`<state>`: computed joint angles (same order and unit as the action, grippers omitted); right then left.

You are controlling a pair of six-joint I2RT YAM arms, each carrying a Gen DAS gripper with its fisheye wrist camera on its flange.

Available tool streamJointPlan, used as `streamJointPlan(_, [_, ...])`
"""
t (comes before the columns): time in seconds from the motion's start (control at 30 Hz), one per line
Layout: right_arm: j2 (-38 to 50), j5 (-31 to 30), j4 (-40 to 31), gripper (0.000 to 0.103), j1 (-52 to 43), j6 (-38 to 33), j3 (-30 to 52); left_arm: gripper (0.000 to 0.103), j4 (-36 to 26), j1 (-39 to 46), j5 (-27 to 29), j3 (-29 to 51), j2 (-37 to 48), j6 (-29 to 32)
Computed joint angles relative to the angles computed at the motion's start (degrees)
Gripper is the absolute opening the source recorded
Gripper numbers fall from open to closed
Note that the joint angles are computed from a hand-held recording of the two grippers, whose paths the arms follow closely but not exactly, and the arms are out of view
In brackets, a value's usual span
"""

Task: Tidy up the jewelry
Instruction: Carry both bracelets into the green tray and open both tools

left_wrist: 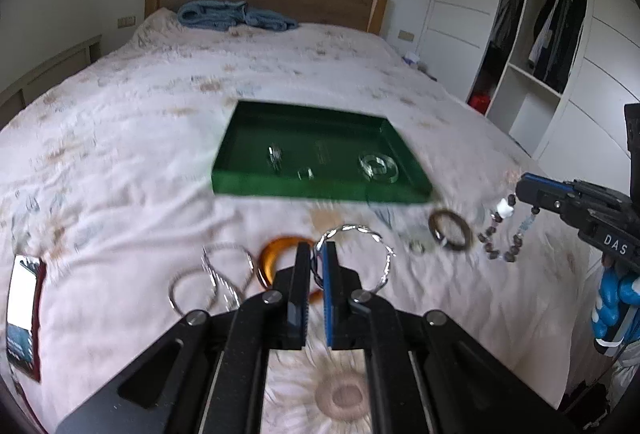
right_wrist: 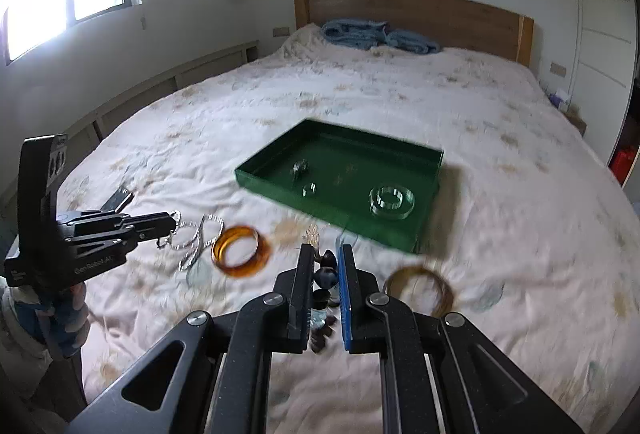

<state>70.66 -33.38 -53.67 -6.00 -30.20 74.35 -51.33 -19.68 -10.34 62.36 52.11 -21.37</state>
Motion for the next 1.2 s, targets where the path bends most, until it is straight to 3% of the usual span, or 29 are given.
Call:
streamJointPlan(0.2, [6.53, 3.07, 4.15, 0.012, 5.19, 5.73, 7.18, 0.005, 3.34, 7.37, 4.88, 5.68, 7.70, 4.41])
streamJointPlan(0.4, [16.70, 6.91, 9.60, 0.012, 10.06, 12.26, 15.92, 0.005, 7.97, 13.79, 8.19, 13.10, 20.99, 7.04])
streamJointPlan(0.57, [26.36, 9.93, 13.58, 0.012, 13.37, 15.50, 22.35, 0.005, 10.48, 17.41, 9.30, 19.20, 32.11, 7.35])
streamJointPlan(0.77, [35.70, 11.65, 16.40, 0.012, 17.03, 16.62, 25.12, 0.005, 11.35, 19.40, 6.56, 26.12, 45.58, 6.69])
streamJointPlan(1.2, [51.27, 17.09, 13.74, 0.012, 17.41, 17.62, 35.32, 0.005, 13.61, 19.21, 4.35, 25.20, 52.14, 5.64])
